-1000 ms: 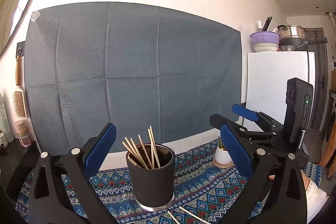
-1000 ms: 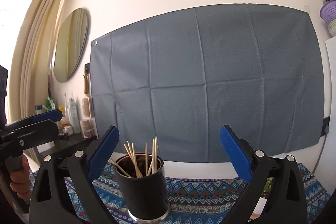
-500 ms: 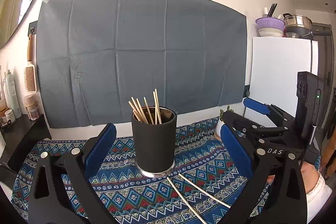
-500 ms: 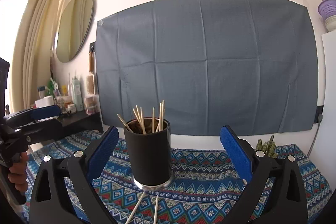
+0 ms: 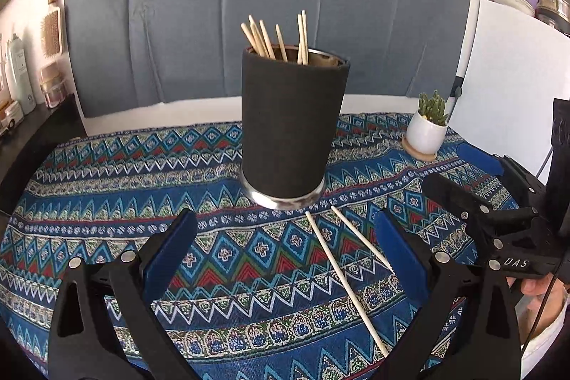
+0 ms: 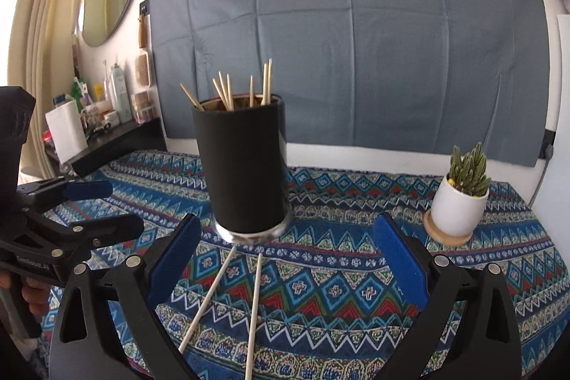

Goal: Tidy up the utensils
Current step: 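Move the left tool back to the last sticks while the right tool returns to them, then lower both open tools over the two wooden sticks beside the cup base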

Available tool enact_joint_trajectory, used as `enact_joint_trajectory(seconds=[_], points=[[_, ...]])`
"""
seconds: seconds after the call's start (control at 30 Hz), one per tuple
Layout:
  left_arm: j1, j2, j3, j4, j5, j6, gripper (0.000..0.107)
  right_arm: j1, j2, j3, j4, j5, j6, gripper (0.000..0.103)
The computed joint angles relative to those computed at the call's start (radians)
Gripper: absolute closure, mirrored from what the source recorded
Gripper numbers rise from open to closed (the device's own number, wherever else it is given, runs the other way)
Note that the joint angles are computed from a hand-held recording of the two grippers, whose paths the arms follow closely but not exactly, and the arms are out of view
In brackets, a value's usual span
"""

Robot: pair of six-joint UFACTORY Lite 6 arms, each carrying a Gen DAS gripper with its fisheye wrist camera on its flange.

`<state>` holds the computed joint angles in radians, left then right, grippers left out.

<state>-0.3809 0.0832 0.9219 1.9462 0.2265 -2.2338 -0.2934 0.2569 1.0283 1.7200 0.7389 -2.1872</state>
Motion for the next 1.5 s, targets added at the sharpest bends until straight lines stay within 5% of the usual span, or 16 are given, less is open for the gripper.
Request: enact_joint_trajectory(seconds=[0.1,0.27,0.37,0.57,0.7,1.03,1.2,1.5], points=[[0.02,0.073,0.025,0.028,-0.029,-0.05,0.01,0.016,0.088,0.07,-0.12,-0.056,0.124,0.01],[-0.006,0.192,0.083,-0.34,0.057,0.301,0.01,0.044,0.194,0.177,-0.406,-0.19,0.463,0.01],[0.007,0.207,0.088,-0.35,0.017,0.301,0.01,0.053,0.205,0.181,-0.46,-0.211,0.512,0.01],[-0.06,0.256,0.117,-0.416,0.159,0.387,0.01,0.076,0.2,0.166,-0.595,-0.182,0.567,0.01],[-0.075,0.285,0.143,-0.461,0.192,0.458,0.01,0.109,0.206,0.143,-0.63,-0.216,0.571,0.01],[-0.024,0.336,0.221,-0.671,0.077,0.644,0.01,0.152,0.202,0.11,-0.583,-0.316,0.506,0.008],[-0.028,0.425,0.324,-0.859,0.07,0.841,0.01,0.156,0.213,0.12,-0.584,-0.317,0.512,0.008],[-0.013,0.44,0.341,-0.913,0.031,0.923,0.009,0.155,0.221,0.128,-0.591,-0.312,0.522,0.007]])
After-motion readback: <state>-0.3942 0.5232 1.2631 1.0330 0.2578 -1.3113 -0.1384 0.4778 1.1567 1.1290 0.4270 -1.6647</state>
